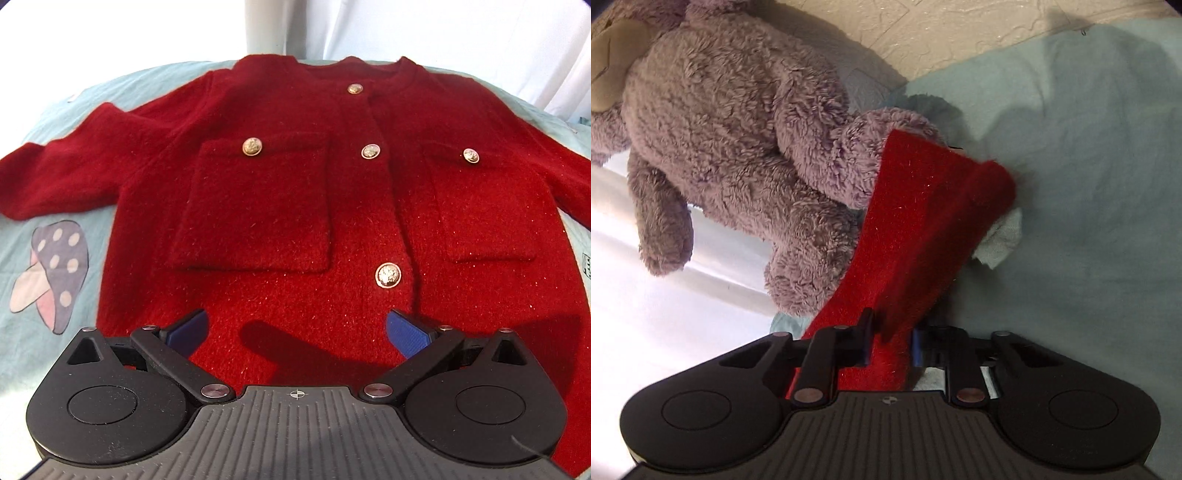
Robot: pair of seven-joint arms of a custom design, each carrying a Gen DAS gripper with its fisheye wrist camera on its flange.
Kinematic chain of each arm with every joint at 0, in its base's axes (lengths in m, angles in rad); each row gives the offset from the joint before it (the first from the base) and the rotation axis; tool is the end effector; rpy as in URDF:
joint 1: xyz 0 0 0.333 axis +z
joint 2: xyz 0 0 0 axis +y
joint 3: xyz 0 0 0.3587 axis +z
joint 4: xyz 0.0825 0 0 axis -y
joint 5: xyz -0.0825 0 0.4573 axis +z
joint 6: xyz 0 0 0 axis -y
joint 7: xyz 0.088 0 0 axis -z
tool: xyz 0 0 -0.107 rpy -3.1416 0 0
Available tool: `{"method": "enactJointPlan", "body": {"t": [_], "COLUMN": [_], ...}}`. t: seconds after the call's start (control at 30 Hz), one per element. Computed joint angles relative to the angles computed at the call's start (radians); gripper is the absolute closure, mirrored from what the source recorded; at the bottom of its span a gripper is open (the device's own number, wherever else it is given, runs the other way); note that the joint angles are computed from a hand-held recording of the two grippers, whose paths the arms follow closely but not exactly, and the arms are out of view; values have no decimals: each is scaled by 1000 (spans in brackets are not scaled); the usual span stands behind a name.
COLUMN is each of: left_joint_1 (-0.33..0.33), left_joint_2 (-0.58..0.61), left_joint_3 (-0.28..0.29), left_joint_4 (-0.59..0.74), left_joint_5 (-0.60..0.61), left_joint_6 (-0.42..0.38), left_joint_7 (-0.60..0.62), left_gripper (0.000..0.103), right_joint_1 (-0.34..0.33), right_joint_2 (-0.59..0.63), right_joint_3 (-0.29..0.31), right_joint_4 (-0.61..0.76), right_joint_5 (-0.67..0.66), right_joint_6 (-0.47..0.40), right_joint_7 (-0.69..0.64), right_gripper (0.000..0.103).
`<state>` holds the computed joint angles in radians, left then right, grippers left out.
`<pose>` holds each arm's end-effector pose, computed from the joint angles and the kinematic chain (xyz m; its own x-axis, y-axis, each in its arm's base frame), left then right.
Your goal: Fold small clothes
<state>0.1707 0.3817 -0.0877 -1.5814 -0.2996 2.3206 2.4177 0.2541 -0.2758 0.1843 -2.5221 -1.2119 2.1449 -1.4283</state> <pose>0.7813 0.0690 0.4690 -0.5459 -0.8371 -0.0358 -0.7447 0.5043 -0.4372 0.4552 0.1691 0.3847 -0.5889 0.1480 -0.7946 0.5871 0.7540 -0.2947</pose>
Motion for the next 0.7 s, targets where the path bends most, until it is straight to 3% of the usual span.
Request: {"method": "enactJointPlan", "body": {"t": [0.13,0.27,0.33,0.4,0.47,0.57,0.63,0.7], "left_joint_1": [-8,-10,-14,-16,-16,-9,-1,12], "left_joint_2": [15,24,33,43,53,72,84,100], "left_joint_3": [-5,-11,-9,-7,-7,-11,-15,-21], "left_joint_4": [20,32,43,56,70,99,124,156], "left_joint_5": [5,4,11,16,18,9,-4,-29], "left_joint_6": [-11,-17,-20,-21,-22,-41,-62,-89], "left_joint_7": [-1,13,13,7,0,-4,-7,-12], "left_gripper": [0,0,0,0,0,0,0,0], "right_joint_1": [5,2,1,1,8,22,36,57], "right_joint_2": [18,19,20,17,24,77,142,231], "right_joint_3": [6,-3,-6,-9,-10,0,4,-2], "right_joint_4": [18,10,10,18,61,199,318,458], "right_joint_5": [-15,-29,-32,-25,27,56,14,-63], "right_joint_6": [-46,-34,-39,-45,-94,-223,-288,-296], "right_joint_7": [-15,37,50,14,-130,-474,-713,-960], "right_gripper": [92,78,79,93,93,93,93,93]}}
